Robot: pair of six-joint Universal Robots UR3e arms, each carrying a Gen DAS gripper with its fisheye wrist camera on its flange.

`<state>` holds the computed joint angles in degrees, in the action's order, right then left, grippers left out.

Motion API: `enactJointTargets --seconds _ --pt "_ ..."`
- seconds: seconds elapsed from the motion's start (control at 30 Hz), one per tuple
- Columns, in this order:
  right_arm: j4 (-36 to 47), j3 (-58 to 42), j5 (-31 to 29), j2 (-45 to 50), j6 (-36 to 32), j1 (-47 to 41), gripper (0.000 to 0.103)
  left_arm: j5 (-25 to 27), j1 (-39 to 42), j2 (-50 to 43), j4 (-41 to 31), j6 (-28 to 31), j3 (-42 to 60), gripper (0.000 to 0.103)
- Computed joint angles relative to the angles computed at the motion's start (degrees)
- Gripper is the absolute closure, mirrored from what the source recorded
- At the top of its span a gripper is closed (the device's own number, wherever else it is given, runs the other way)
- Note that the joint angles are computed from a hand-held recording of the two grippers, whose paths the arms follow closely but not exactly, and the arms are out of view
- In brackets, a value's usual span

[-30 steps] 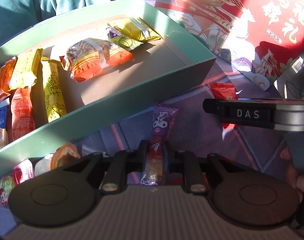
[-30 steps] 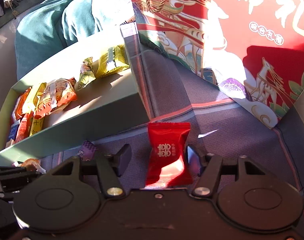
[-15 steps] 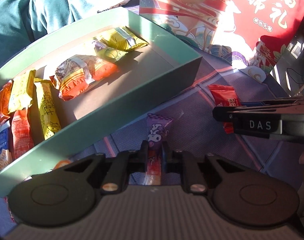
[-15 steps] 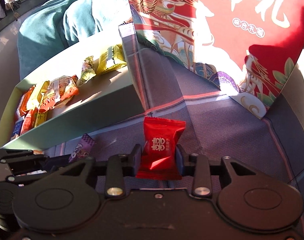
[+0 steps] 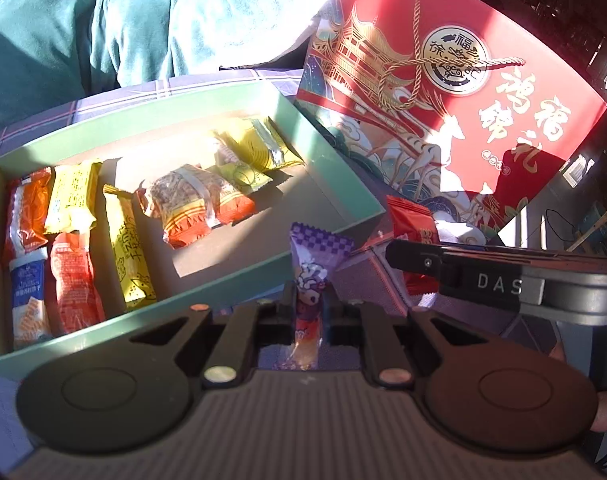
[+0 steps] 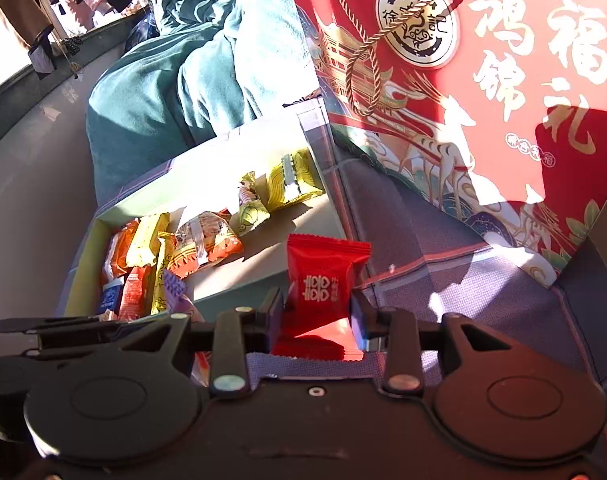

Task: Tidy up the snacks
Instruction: 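Place the red candy and purple lollipop into the green box and open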

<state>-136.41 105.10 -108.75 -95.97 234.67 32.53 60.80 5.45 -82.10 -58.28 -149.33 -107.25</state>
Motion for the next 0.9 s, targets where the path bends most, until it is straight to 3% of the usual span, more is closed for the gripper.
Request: enactJointTargets --seconds 0.27,0.4,0.6,0.9 --pt "-3.5 -9.2 6.0 7.9 -5.4 -3.8 0.069 -3.2 4.6 -4.9 -4.7 -1.3 10.6 0.092" --pt "-3.3 -17.1 9.6 14.4 -8.5 -6.4 0.069 -1.2 4.5 -11.2 -2.5 -4.1 18.0 0.092" --pt "-0.3 -35.0 15.2 28.3 -12.8 -10.3 0.069 2.5 4.3 -25.7 -5.1 -8.1 36.2 0.092" --pt "6.9 -58.3 21.2 46.7 -14.5 -13.1 0.069 9.0 1.5 -42.9 -7.7 -11.9 55.0 0.092"
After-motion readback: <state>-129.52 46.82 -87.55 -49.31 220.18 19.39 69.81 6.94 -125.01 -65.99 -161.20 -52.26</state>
